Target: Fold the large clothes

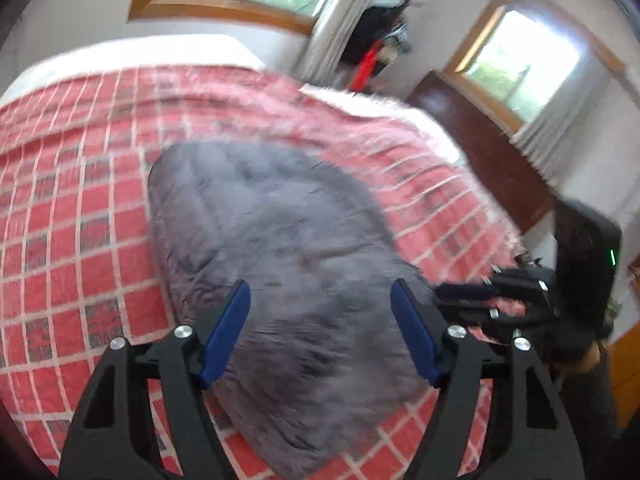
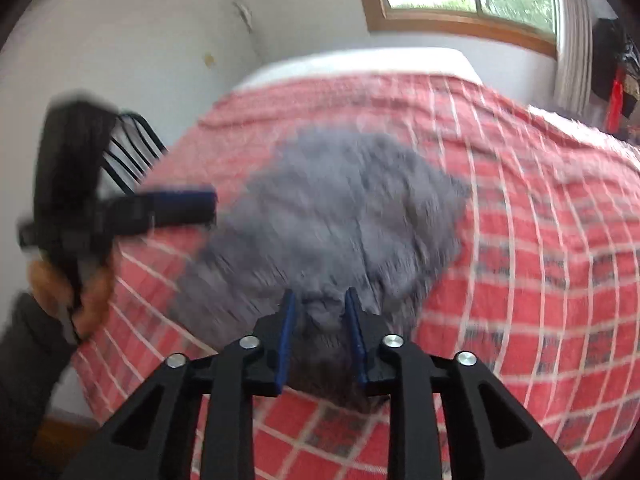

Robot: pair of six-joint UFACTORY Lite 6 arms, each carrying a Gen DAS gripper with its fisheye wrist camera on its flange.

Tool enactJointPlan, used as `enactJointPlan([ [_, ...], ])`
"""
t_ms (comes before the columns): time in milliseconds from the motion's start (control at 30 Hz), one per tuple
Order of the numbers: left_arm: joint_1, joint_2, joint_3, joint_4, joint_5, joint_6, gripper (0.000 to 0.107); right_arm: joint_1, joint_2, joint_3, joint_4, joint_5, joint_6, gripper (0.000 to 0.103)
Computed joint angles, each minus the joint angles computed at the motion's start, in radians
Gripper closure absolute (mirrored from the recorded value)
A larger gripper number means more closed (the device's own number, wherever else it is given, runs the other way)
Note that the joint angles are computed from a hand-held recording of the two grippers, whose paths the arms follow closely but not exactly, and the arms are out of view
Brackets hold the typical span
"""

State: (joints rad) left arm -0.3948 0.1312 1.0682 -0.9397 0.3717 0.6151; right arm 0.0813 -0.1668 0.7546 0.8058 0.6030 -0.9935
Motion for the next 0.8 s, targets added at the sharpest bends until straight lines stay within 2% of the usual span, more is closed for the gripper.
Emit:
enactJointPlan([
  [67,-0.011,0.078,0.01,-0.013,-0.027,0.023,0.04,-0.004,0.078,-0.061,0.08,-0.081,-0.122,0.097],
  [133,-0.008,0.114,0.015,-0.139,-0.027,0.153,0.04,-0.017,0.132,-0.097,0.226,-0.116,-0.278,0.097],
  [200,0.002,0.119,0.033,-0.13,-0.003,0.139,0.04,-0.023,0.155,-0.085,0.218,-0.106,-0.269,0.097],
  [233,0.015,0.112,0.04,-0.105,0.021,0.117,0.043,-0.029,0.154,-0.06,0.152,-0.073,-0.214,0.097],
  [300,0.062,0.075,0.086,-0.007,0.075,0.043,0.045,-0.105,0.137,0.041,0.063,0.106,-0.137,0.094],
  [400,0.133,0.058,0.172,0.057,0.097,0.0,0.035,-0.22,0.166,0.229,0.115,0.274,-0.113,0.091],
  [500,0.188,0.164,0.317,0.058,0.159,-0.055,0.035,-0.187,0.301,0.427,0.091,0.244,-0.003,0.088],
  [667,0.194,0.406,0.508,0.087,0.204,-0.141,0.038,-0.079,0.657,0.746,0.057,0.165,0.141,0.088],
  [733,0.167,0.495,0.544,0.144,0.18,-0.176,0.037,-0.048,0.779,0.825,-0.021,0.137,0.21,0.092],
  [800,0.174,0.542,0.561,0.096,0.172,-0.127,0.037,-0.05,0.836,0.829,0.0,0.136,0.196,0.097],
])
